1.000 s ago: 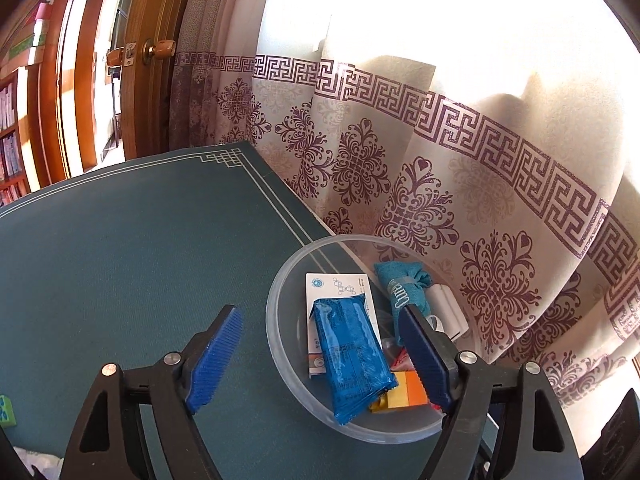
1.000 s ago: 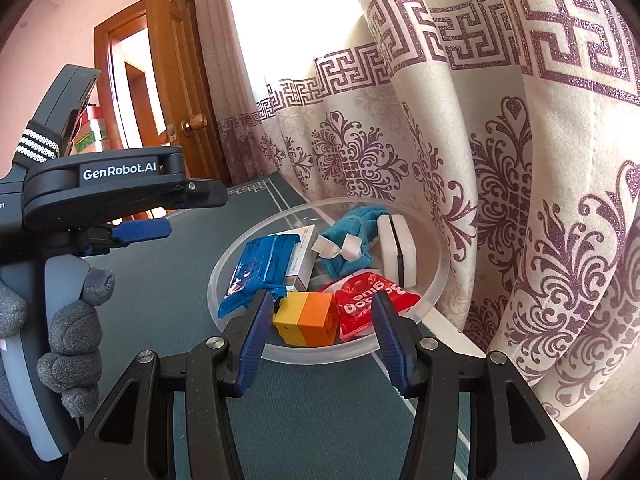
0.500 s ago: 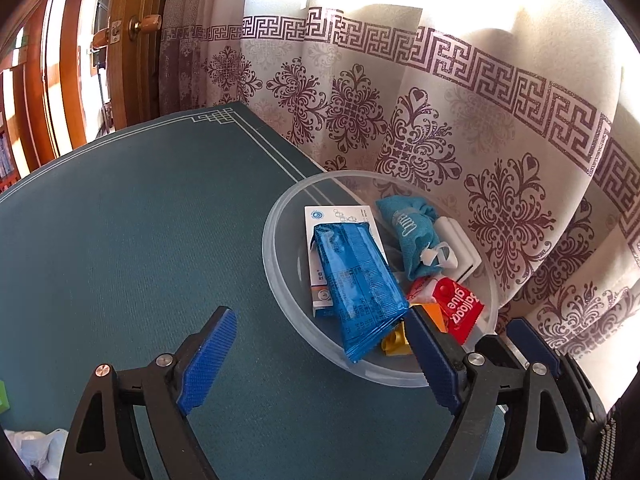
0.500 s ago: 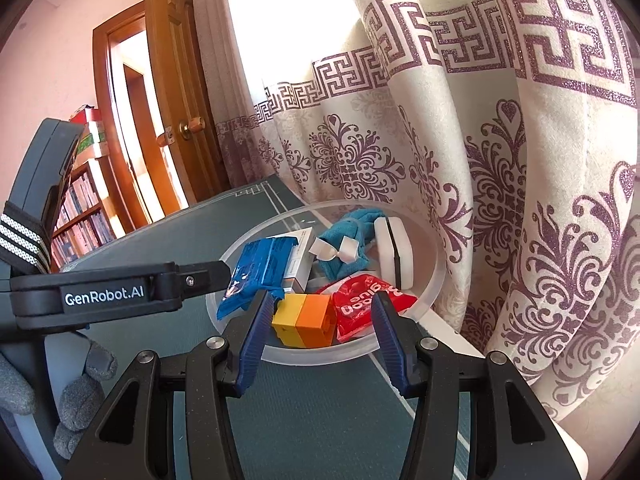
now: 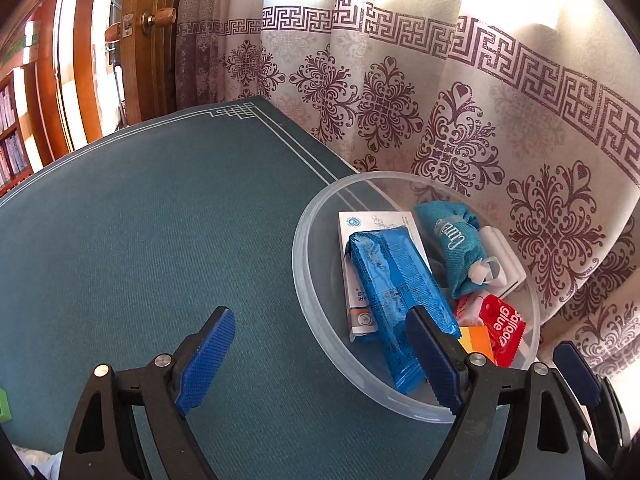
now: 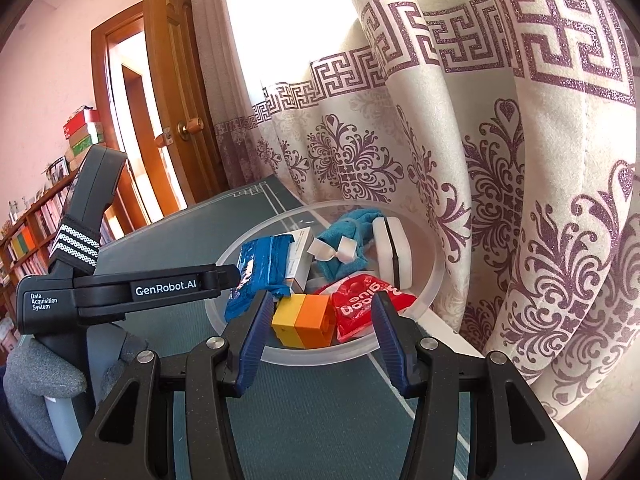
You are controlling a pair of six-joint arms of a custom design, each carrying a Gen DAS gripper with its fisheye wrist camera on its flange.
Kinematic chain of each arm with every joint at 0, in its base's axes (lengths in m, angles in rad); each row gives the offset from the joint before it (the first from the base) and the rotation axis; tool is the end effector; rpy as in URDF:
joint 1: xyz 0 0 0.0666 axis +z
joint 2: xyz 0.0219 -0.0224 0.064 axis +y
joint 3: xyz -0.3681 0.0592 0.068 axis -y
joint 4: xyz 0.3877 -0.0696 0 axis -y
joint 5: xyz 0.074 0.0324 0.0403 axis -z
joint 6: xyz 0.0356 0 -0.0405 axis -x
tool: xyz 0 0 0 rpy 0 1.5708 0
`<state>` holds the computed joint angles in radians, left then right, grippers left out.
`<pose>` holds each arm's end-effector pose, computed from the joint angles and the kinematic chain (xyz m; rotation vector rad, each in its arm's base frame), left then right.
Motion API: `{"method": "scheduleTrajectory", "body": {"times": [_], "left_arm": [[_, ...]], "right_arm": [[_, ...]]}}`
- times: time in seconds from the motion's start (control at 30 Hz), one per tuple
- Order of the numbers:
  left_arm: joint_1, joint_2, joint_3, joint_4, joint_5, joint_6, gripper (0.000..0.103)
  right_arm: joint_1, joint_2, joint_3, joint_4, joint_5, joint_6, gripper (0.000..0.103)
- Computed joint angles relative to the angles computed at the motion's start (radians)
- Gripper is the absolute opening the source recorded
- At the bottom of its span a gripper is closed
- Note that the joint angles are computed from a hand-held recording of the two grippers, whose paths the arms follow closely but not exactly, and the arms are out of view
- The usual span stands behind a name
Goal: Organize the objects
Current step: 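Withdraw both grippers from the bowl back toward the remaining pile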
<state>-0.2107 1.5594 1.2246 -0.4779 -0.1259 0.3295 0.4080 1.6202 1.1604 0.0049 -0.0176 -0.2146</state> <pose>0.5161 -0.1062 0.2925 -0.2007 2.3694 -0.1082 0.5082 0.2199 0.2745 -0.2091 2.0394 0.4091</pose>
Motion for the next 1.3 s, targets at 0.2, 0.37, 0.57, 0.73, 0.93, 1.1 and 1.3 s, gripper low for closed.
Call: {"method": "scheduleTrajectory", "body": {"times": [0.2,0.37,0.57,0.73,0.93,1.1,1.3], "left_arm": [[-0.004,-0.033,-0.03,0.0,-0.017,0.003,0.091],[-0.004,-0.092,-0.076,0.012,-0.041,0.021,0.094],[-0.01,-0.186,-0.136,0.012,-0.085,0.041,0.099],[-0.014,-0.278,-0.2,0.017,-0.119,0.04,0.1],[-0.013,-0.398,-0.285,0.008,-0.151,0.042,0.101],[0.002,-0.494,-0.362,-0.014,-0.165,0.045,0.101],[0.047,-0.592,-0.45,-0.061,-0.178,0.098,0.102]], "right_arm": [[0.003,0.003,0.003,0.001,0.011,0.002,0.053],[0.008,0.002,0.002,0.003,0.025,0.006,0.053],[0.014,-0.002,0.001,-0.006,0.049,0.017,0.058],[0.024,-0.004,0.002,-0.008,0.074,0.037,0.059],[0.038,-0.007,0.0,-0.007,0.099,0.069,0.059],[0.053,-0.009,-0.002,-0.001,0.123,0.105,0.06],[0.067,-0.009,0.0,0.0,0.147,0.139,0.06]]}}
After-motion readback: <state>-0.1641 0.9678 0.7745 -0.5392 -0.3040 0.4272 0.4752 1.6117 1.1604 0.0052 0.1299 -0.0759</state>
